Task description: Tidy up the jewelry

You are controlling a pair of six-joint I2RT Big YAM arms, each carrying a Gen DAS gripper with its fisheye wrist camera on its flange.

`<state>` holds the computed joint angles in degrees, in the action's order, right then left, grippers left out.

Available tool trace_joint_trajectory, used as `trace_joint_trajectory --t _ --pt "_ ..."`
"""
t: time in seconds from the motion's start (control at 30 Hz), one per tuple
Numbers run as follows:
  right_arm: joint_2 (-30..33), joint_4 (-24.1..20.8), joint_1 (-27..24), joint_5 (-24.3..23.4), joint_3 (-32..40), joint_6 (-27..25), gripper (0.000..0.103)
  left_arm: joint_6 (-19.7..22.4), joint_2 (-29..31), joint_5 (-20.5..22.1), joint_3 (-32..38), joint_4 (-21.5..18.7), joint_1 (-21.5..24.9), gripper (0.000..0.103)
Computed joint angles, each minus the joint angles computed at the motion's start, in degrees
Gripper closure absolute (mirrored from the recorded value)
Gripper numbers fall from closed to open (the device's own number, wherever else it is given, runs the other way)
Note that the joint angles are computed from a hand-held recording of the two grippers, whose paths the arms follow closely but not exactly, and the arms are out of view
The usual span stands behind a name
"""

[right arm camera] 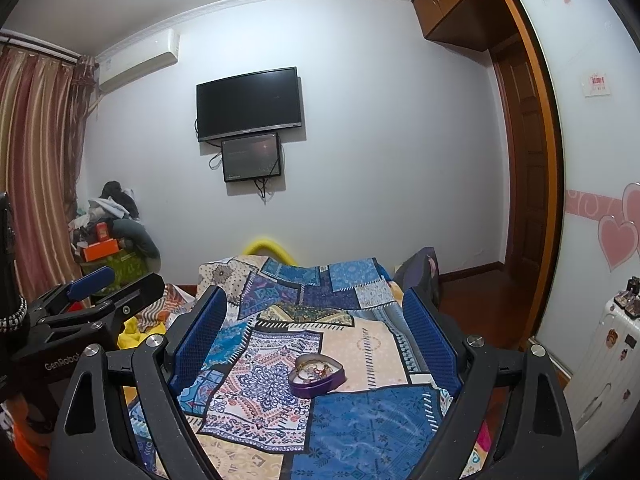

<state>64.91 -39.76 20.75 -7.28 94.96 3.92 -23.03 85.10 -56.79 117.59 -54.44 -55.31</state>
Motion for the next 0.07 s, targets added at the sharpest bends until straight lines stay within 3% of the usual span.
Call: trace_joint_trajectory --t 0.07 --pt "0.2 -0.1 -0.1 0.0 0.1 0.1 0.015 -0.4 0.1 0.2 0.1 -0.5 0.3 0.004"
